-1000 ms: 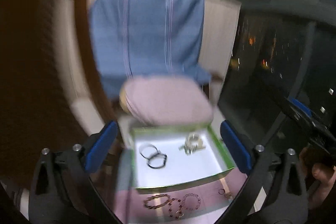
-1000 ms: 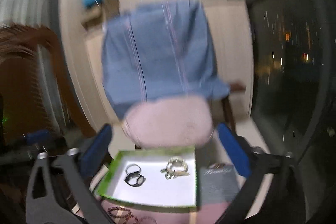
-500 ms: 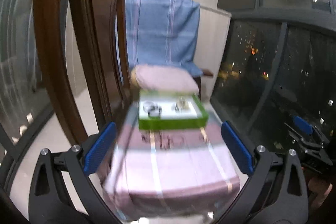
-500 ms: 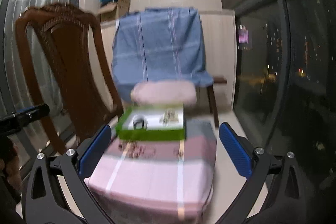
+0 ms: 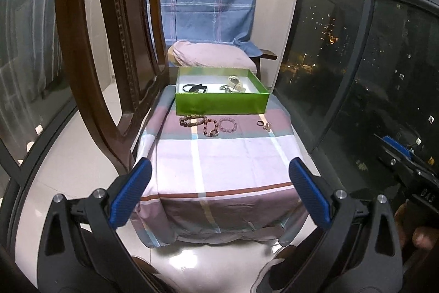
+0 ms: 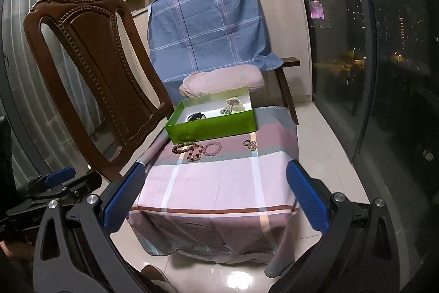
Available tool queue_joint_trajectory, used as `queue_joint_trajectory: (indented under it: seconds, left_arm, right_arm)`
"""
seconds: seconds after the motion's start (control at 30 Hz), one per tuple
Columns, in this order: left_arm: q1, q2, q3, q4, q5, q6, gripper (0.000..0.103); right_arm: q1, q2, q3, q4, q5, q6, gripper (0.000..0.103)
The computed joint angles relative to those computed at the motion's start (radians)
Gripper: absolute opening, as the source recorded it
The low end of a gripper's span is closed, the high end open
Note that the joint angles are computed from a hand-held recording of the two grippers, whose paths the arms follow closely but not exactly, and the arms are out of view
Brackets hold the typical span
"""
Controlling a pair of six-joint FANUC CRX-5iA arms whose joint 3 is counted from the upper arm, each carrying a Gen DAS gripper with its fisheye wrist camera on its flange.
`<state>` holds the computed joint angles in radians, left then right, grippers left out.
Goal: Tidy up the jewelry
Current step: 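Withdraw both open tools from the box, then move the left tool down over the red-and-white bead bracelet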
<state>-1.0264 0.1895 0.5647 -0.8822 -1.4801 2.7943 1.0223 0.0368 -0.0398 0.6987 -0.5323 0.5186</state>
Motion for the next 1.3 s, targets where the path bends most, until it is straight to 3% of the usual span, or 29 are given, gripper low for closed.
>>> queue_joint_trajectory:
  seconds: [0.63, 0.83, 0.93, 1.03, 1.17, 1.3]
  left_arm:
    - [0.031, 0.018, 0.002, 0.050, 0.039, -0.024, 0.099]
    - [0.095, 0.016, -0.025, 0.098, 0.080, -0.066, 0.099]
    - [0.179, 0.017, -0.045, 0.158, 0.137, -0.099, 0.098]
    - [0.278, 0.028, -0.064, 0.240, 0.201, -0.140, 0.088]
    - [0.449, 0.084, -0.075, 0.427, 0.297, -0.232, 0.062]
    - [0.545, 0.186, -0.020, 0.536, 0.304, -0.320, 0.047]
  right_arm:
    - [0.001, -0.005, -0.005, -0.015, -0.012, 0.012, 0.100]
    - [-0.009, 0.034, 0.033, -0.067, -0.034, 0.059, 0.100]
    - [-0.021, 0.065, 0.064, -0.104, -0.048, 0.086, 0.100]
    - [-0.030, 0.092, 0.097, -0.154, -0.062, 0.127, 0.100]
    - [-0.035, 0.125, 0.137, -0.225, -0.089, 0.202, 0.100]
    - [-0.046, 0.165, 0.196, -0.317, -0.133, 0.293, 0.100]
